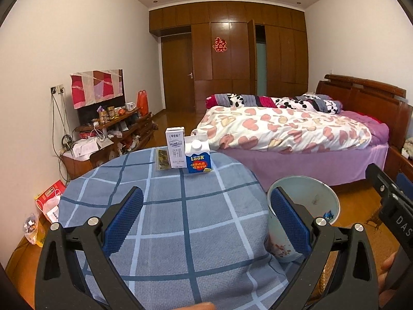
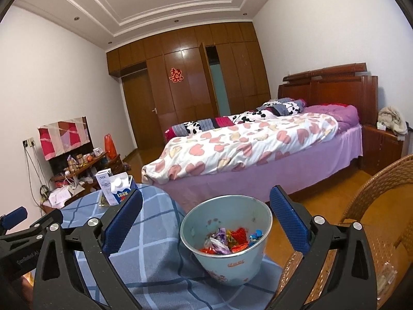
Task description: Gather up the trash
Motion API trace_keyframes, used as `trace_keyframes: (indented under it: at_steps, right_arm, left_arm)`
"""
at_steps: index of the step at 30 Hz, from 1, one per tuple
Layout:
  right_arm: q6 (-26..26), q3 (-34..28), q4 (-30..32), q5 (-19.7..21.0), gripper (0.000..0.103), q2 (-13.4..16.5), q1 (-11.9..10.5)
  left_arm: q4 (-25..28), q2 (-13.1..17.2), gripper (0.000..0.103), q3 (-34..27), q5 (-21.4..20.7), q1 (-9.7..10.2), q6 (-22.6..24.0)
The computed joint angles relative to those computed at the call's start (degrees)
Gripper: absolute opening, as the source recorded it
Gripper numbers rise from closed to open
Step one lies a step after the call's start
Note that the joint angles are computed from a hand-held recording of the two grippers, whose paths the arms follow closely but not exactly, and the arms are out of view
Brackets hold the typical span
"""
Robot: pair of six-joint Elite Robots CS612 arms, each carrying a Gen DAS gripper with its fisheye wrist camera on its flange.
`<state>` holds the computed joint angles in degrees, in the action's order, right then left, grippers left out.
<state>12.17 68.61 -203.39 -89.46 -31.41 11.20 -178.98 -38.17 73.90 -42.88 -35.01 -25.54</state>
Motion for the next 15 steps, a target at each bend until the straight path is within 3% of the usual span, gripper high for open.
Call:
trace_keyframes:
  at_steps: [15]
  right_arm:
    - [0.26,0.22,0.77,-0.4,0.097,-0.14,-0.01]
  left_arm:
    - [-0.09,-0.05,0.097,0.05,1.39,-0.38,0.44]
